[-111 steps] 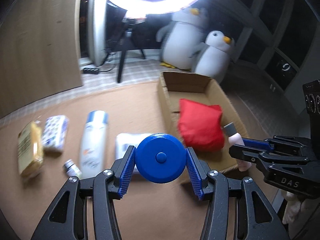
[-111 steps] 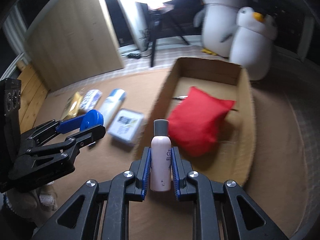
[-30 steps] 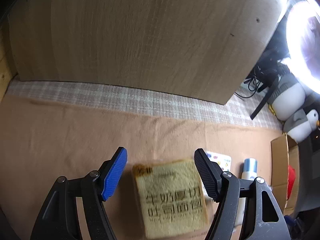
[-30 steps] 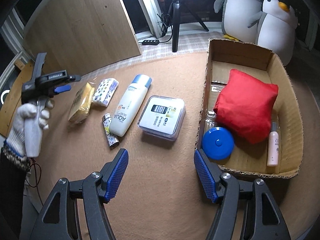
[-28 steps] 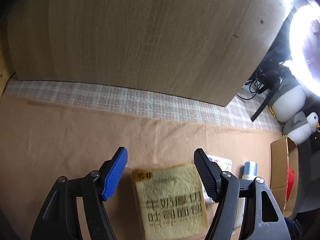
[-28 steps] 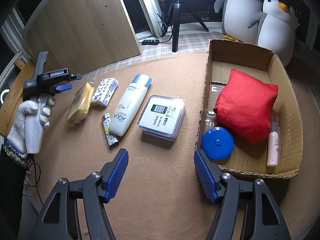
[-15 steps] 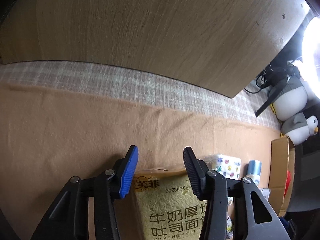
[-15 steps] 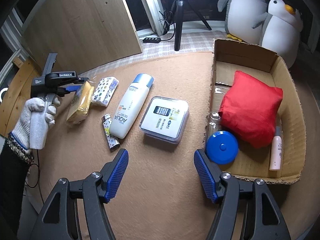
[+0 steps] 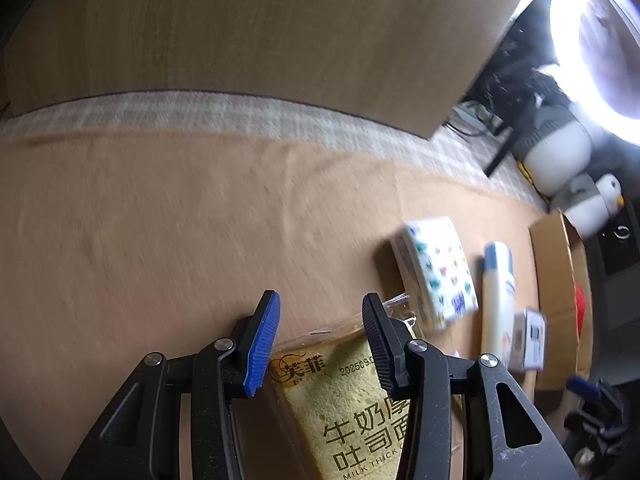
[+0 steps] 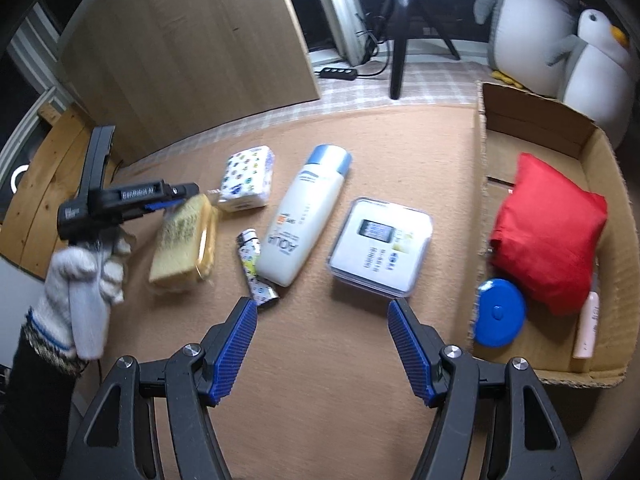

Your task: Organize objects

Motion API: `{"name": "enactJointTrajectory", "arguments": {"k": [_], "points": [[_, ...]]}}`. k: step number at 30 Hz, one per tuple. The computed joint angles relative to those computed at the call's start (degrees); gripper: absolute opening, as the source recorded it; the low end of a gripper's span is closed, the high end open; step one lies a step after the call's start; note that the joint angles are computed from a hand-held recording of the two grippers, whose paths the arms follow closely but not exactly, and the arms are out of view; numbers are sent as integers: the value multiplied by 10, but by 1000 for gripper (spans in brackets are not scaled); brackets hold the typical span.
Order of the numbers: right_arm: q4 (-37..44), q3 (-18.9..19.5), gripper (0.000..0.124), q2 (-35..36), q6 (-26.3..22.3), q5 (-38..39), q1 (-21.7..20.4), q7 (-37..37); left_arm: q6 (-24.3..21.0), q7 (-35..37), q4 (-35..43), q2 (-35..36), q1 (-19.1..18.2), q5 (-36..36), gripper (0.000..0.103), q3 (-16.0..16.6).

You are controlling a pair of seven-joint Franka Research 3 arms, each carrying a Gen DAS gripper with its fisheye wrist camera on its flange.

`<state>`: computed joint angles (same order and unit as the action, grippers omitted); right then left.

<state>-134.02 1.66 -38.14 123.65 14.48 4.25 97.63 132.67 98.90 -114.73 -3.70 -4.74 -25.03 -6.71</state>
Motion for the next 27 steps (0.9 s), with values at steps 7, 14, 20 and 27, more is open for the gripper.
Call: {"name": "enactJointTrajectory", "arguments": {"k": [7,14,20,27], "points": [[29,-8,64,38,3,36,26,-20,9,23,-56,-50,-14,-26,48,5],[93,-21,65,108,-26,96,56,-53,35,23,-130,-139,-29,-48,80,38],[146,-24,65,169,-57,141,69,-66,12,36,-191,-202,-51,-71,85,68],[190,-16,65,222,-87,166,73,-56,-12,47,-223,-233,-69,-79,85,77]]}}
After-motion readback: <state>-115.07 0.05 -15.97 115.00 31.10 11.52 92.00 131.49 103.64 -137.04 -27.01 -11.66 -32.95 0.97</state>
